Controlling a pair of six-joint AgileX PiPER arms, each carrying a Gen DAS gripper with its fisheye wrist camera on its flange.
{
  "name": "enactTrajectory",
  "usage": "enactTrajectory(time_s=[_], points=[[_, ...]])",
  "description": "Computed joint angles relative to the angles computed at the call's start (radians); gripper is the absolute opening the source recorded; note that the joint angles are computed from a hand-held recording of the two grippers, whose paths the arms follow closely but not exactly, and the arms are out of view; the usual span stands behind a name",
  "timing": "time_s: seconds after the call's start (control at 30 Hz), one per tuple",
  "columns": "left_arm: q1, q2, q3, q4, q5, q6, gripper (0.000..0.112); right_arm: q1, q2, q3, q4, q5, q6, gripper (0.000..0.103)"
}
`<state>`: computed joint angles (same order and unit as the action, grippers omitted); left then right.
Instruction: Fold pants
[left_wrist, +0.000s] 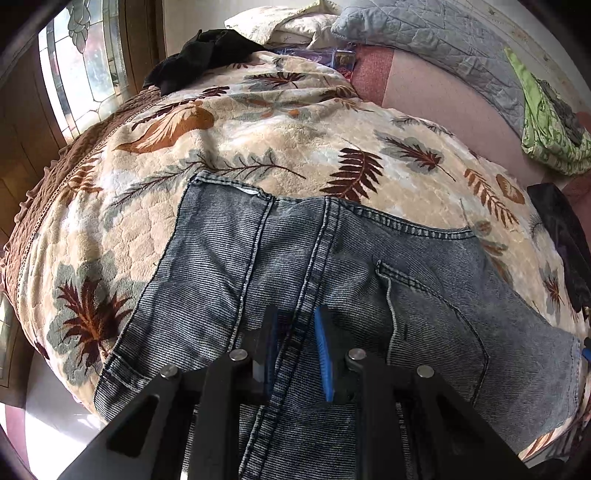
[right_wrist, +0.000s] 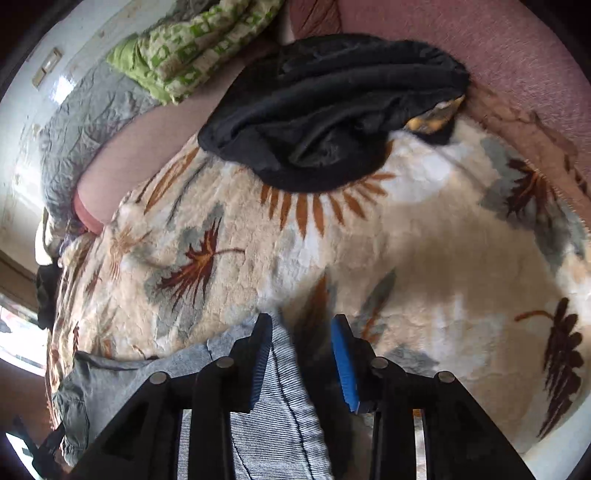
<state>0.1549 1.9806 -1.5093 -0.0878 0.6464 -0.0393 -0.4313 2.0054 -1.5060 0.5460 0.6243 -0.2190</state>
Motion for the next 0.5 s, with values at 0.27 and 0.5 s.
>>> enactTrajectory(time_s=[0.27,0.5], points=[[0.018,-0.053,0.12,0.01,-0.166,-0.031,0.02,0.127,-0.117,0.046,0.243,0.117,-0.299,0.037],[0.06,-0.039,0.12,-0.125,-0.179,0.105,0.02,0.457,0.088,-0.206,0.237,0.194,-0.194,0.037]])
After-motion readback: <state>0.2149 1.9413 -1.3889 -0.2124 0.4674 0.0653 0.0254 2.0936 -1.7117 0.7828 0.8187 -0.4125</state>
